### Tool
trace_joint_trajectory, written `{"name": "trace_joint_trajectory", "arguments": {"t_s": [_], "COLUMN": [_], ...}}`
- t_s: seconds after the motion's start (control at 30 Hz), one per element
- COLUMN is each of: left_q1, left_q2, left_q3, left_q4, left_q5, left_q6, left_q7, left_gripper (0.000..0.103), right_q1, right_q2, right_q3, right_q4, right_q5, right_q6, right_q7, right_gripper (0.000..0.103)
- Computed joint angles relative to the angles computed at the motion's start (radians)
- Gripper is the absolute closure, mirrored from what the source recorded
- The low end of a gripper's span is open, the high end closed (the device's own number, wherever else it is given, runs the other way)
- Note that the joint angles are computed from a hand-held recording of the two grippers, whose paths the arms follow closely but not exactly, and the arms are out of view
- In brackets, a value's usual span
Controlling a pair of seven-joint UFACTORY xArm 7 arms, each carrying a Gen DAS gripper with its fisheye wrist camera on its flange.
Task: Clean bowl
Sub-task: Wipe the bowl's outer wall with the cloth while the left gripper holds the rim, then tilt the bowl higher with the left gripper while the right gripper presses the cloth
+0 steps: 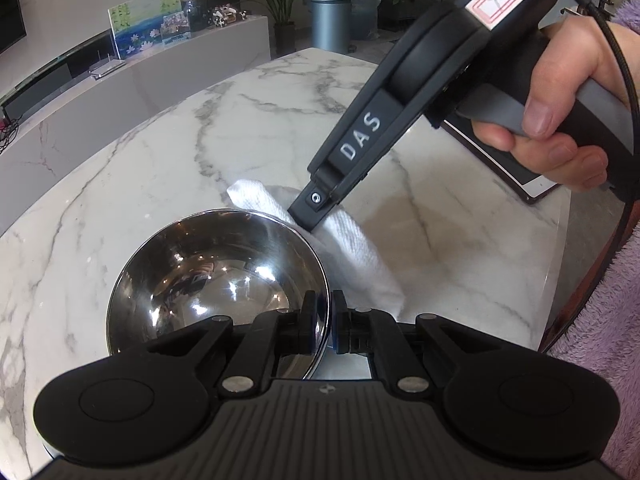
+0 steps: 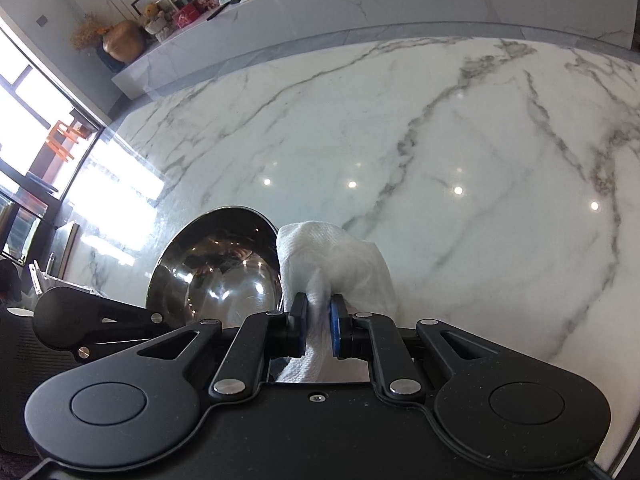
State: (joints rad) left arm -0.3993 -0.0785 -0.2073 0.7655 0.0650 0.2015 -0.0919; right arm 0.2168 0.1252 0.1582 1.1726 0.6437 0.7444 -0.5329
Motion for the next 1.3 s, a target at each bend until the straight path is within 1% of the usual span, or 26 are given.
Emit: {"name": "trace_joint_trajectory", "arguments": {"t_s": [0.2,0.53,0.77,0.83,0.87,0.93,1.1,1.13,1.17,1.23,1.3], "left_q1": [-0.006,-0.016,-0.025,-0.039,-0.043,-0.050,-0.050,-0.046,-0.025,0.030,0.140], "left_q2": [0.001,-0.001,-0.018,-0.030,-0.038,-0.057,-0.091,-0.096,-0.103,-0.114,-0.124], "left_q3": [0.005,0.011,0.015,0.025,0.028,0.034,0.039,0.039,0.028,-0.004,-0.077], "left_q4": [-0.003,0.004,-0.010,-0.017,-0.022,-0.030,-0.048,-0.053,-0.059,-0.068,-0.066], "left_q5": [-0.023,-0.101,-0.159,-0.215,-0.234,-0.263,-0.278,-0.278,-0.256,-0.180,-0.035], "left_q6": [-0.003,0.022,0.015,0.013,0.010,0.009,-0.016,-0.030,-0.045,-0.068,-0.058], "left_q7": [0.032,0.069,0.085,0.114,0.123,0.135,0.115,0.101,0.057,-0.048,-0.232], "left_gripper": [0.097,0.097,0.096,0.083,0.081,0.078,0.072,0.072,0.072,0.071,0.071], "right_q1": [0.001,0.001,0.002,0.001,0.002,0.003,0.005,0.006,0.007,0.008,0.008], "right_q2": [0.025,0.022,0.025,0.024,0.024,0.027,0.027,0.026,0.025,0.024,0.022], "right_q3": [0.005,0.005,0.006,0.005,0.006,0.007,0.009,0.009,0.009,0.010,0.010], "right_q4": [-0.003,-0.016,-0.019,-0.021,-0.021,-0.019,-0.021,-0.022,-0.023,-0.025,-0.028], "right_q5": [-0.011,-0.027,-0.038,-0.039,-0.041,-0.045,-0.051,-0.053,-0.054,-0.055,-0.056], "right_q6": [0.016,0.020,0.013,0.014,0.013,0.011,0.006,0.003,0.001,-0.003,-0.006], "right_q7": [0.010,0.032,0.050,0.054,0.056,0.060,0.061,0.062,0.062,0.063,0.062], "right_gripper": [0.092,0.092,0.092,0.092,0.092,0.092,0.092,0.092,0.092,0.092,0.092]}}
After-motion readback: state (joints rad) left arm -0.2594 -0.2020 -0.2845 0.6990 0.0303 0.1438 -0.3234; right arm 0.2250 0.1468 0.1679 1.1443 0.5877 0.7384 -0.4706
